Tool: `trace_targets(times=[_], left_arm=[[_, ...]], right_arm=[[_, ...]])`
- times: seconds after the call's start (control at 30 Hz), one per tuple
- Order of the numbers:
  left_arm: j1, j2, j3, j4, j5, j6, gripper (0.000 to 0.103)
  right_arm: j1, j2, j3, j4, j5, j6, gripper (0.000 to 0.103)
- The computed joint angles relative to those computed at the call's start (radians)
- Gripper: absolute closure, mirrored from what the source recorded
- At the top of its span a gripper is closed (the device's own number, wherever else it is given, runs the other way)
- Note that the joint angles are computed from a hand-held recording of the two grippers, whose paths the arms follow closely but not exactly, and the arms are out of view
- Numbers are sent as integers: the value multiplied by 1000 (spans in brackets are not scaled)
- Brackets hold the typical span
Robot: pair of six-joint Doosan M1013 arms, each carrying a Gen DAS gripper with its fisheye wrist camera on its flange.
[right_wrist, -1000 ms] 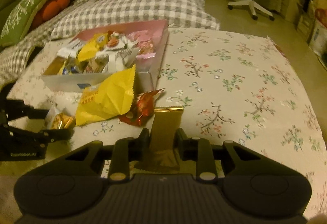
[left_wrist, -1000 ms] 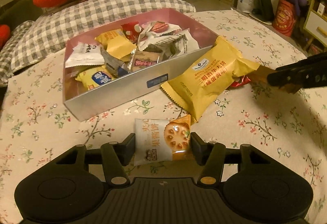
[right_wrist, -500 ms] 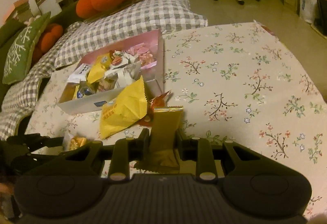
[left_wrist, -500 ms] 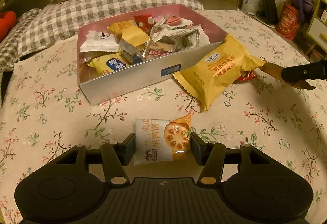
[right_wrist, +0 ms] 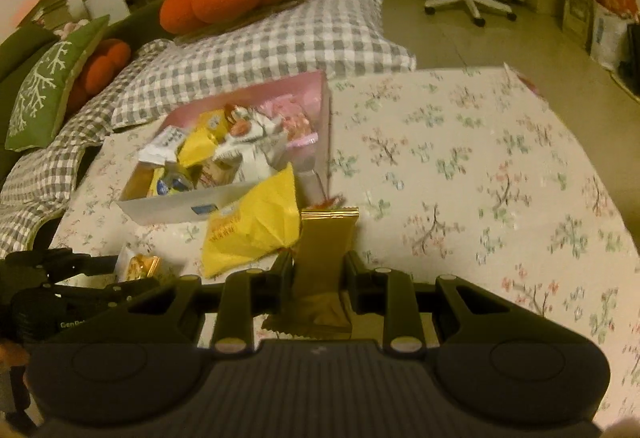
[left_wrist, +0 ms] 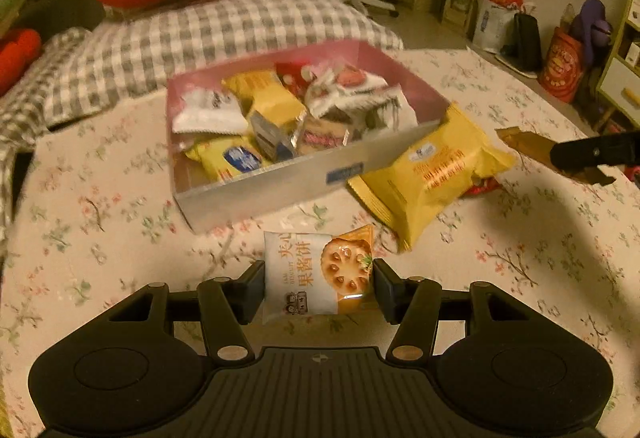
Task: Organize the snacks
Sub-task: 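Carry the cracker packet and tan bar over the pink box with both tools, then open both tools to drop the cracker packet and bar into the box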
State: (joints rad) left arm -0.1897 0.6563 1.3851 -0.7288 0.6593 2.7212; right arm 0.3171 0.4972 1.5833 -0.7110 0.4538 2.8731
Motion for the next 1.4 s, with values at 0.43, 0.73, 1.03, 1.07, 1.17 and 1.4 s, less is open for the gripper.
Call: trace_targets(times=[0.43, 0.73, 1.03, 1.07, 1.17, 1.4], left_arm=[[-5, 31, -107, -13, -10, -78, 49], [-43, 112, -259, 75, -6, -140, 48], [-57, 187, -389, 96, 80, -262, 48], [-57, 191, -394, 84, 83, -265, 48], [-56, 195, -392, 36, 78, -247, 44], [-62, 178, -356, 39, 52, -201, 25]], right_arm=[[-44, 51, -118, 317, -121, -337, 78], [-71, 145, -268, 339, -65, -390, 77], [-99, 193, -318, 435, -33, -411, 77], [-99, 196, -319, 425, -28, -395, 77], [-101, 199, -320, 425, -21, -383, 74], [-101, 171, -279, 382, -53, -328, 46]])
